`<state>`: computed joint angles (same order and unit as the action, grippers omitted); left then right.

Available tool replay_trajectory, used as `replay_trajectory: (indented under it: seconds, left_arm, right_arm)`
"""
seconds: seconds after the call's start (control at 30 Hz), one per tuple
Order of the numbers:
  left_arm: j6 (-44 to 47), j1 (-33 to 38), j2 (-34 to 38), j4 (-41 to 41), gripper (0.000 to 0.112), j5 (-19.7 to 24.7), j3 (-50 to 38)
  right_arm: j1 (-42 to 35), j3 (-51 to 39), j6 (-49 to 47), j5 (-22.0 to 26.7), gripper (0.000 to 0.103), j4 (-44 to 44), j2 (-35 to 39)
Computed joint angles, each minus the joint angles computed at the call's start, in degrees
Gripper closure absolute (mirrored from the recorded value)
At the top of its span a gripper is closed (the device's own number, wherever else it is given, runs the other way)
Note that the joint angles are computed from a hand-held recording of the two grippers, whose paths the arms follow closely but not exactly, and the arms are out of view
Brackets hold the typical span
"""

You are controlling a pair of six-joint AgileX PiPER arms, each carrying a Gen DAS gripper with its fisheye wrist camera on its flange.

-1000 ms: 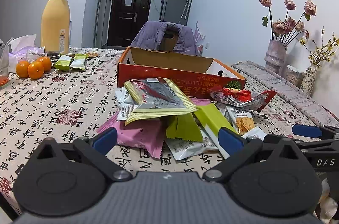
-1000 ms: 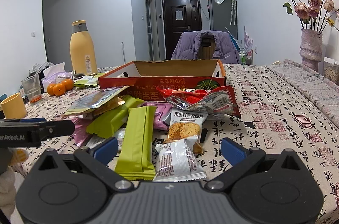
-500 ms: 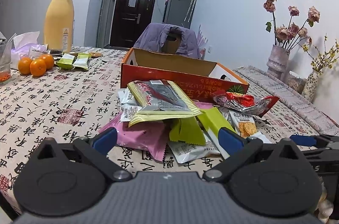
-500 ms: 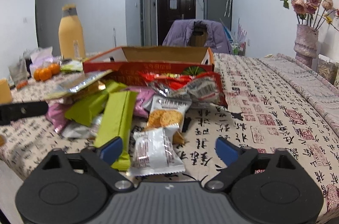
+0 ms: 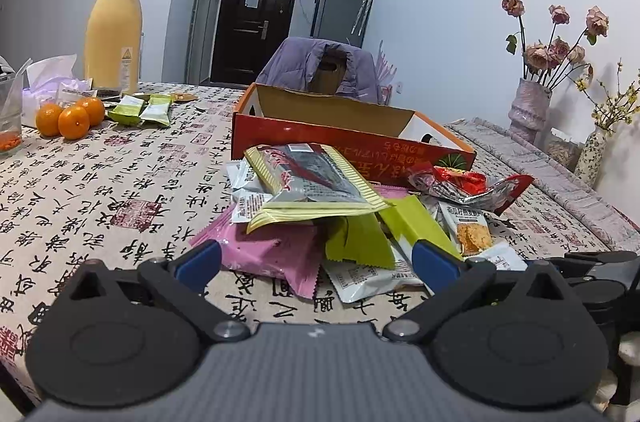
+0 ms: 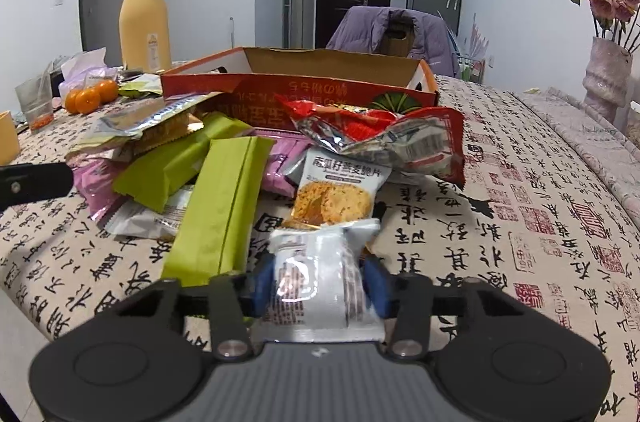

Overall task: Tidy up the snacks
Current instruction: 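Grasp the small white biscuit packet with the right gripper while the left gripper grasps the pink packet, then carry the white packet and pink packet over the open cardboard box with both grippers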

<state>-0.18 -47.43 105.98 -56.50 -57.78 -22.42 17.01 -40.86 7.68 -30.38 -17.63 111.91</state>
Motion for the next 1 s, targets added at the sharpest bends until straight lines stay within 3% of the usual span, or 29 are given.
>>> replay_trajectory:
  seconds: [0.37, 0.6, 0.8, 1.0]
  left_arm:
    - [5.5, 1.5, 0.04, -2.76, 0.009, 3.24, -1.98]
    - [14.76, 9.45, -0.6, -4.76, 0.009, 12.14, -5.59]
    - [22.43, 13.17, 0.54, -6.19, 0.009, 15.24, -9.13]
    - [26.54, 19.68, 2.7, -2.02, 0.009, 22.0, -14.06]
  right_arm:
    - [-3.3, 4.22, 0.97, -7.37, 0.061, -1.02, -1.98]
    - [-4.71, 4.34, 1.95, -8.47, 0.061, -1.14, -1.96]
    - [-4.84, 3.61, 2.07, -8.43, 0.061, -0.27, -1.29]
    - [-5.09, 3.5, 2.35, -8.52, 0.061, -0.32, -1.15]
